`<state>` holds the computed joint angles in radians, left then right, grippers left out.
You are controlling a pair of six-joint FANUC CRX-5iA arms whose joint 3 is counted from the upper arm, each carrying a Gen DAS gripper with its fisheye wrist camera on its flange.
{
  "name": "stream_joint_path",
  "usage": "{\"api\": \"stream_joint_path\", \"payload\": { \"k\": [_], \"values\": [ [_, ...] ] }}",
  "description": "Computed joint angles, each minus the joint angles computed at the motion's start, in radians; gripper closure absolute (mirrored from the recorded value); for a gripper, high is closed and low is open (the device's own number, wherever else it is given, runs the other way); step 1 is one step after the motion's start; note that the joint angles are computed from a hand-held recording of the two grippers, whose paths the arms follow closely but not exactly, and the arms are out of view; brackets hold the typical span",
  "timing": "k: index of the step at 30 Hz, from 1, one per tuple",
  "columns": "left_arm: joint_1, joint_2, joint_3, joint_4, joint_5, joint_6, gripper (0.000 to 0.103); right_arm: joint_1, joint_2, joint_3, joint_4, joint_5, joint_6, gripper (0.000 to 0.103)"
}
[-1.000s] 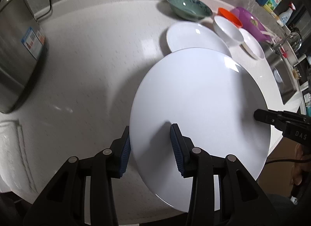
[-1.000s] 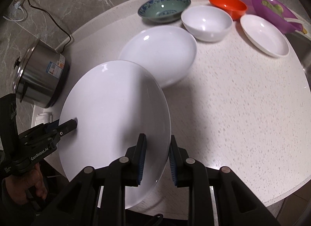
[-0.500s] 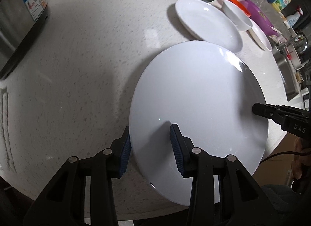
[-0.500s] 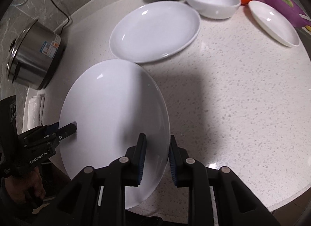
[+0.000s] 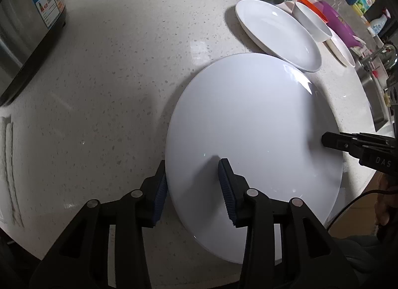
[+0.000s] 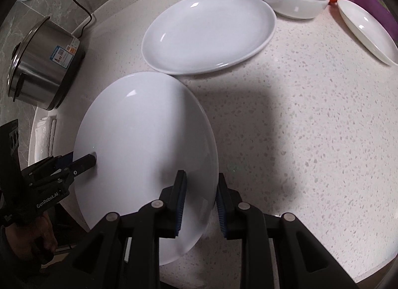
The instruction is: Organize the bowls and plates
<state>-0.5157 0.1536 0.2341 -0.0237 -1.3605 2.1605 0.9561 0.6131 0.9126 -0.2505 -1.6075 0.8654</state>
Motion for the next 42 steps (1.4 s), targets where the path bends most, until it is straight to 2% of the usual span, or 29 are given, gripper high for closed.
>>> {"api": "stream_joint_path", "payload": {
  "k": [5,11,14,16,18,20,23,26,27,29,30,32,36,42],
  "values": [
    [0.000,0.000,-0.005,-0.002,0.021,-0.011,0.058,0.001,0.001,0.002,0.000,0.003,0.007,0.076],
    [0.017,-0.018,-0.031,0.021,0.067,-0.023,0.057,0.008,-0.020,-0.035,0.016,0.040,-0.004,0.075],
    [0.030,-0.042,-0.044,0.028,0.094,-0.037,0.046,0.003,-0.042,-0.063,0.021,0.061,-0.017,0.060],
    [0.045,-0.056,-0.047,0.034,0.112,-0.047,0.041,-0.001,-0.072,-0.102,0.028,0.095,-0.023,0.057],
    [0.089,-0.076,-0.065,0.074,0.138,-0.079,0.029,-0.006,-0.105,-0.144,0.052,0.127,-0.032,0.044],
    [0.136,-0.079,-0.070,0.118,0.163,-0.122,0.029,-0.019,-0.156,-0.214,0.092,0.190,-0.065,0.039],
    [0.207,-0.042,-0.038,0.212,0.183,-0.232,0.017,-0.057,-0.225,-0.308,0.152,0.271,-0.162,0.037],
    [0.239,0.035,0.054,0.251,0.173,-0.315,0.016,-0.097,-0.273,-0.365,0.218,0.332,-0.255,0.033],
    [0.241,0.074,0.107,0.243,0.148,-0.323,0.016,-0.107,-0.276,-0.365,0.236,0.339,-0.271,0.032],
    [0.252,0.183,0.257,0.222,0.038,-0.321,0.016,-0.127,-0.260,-0.341,0.258,0.342,-0.272,0.032],
    [0.253,0.212,0.296,0.215,0.021,-0.318,0.016,-0.131,-0.246,-0.321,0.262,0.342,-0.265,0.032],
    [0.248,0.285,0.403,0.176,-0.021,-0.316,0.018,-0.136,-0.208,-0.267,0.259,0.323,-0.242,0.032],
    [0.235,0.406,0.559,0.174,-0.072,-0.352,0.017,-0.146,-0.101,-0.118,0.214,0.260,-0.178,0.032],
    [0.203,0.534,0.716,0.187,-0.156,-0.407,0.018,-0.148,0.043,0.080,0.148,0.162,-0.129,0.033]
  ]
}}
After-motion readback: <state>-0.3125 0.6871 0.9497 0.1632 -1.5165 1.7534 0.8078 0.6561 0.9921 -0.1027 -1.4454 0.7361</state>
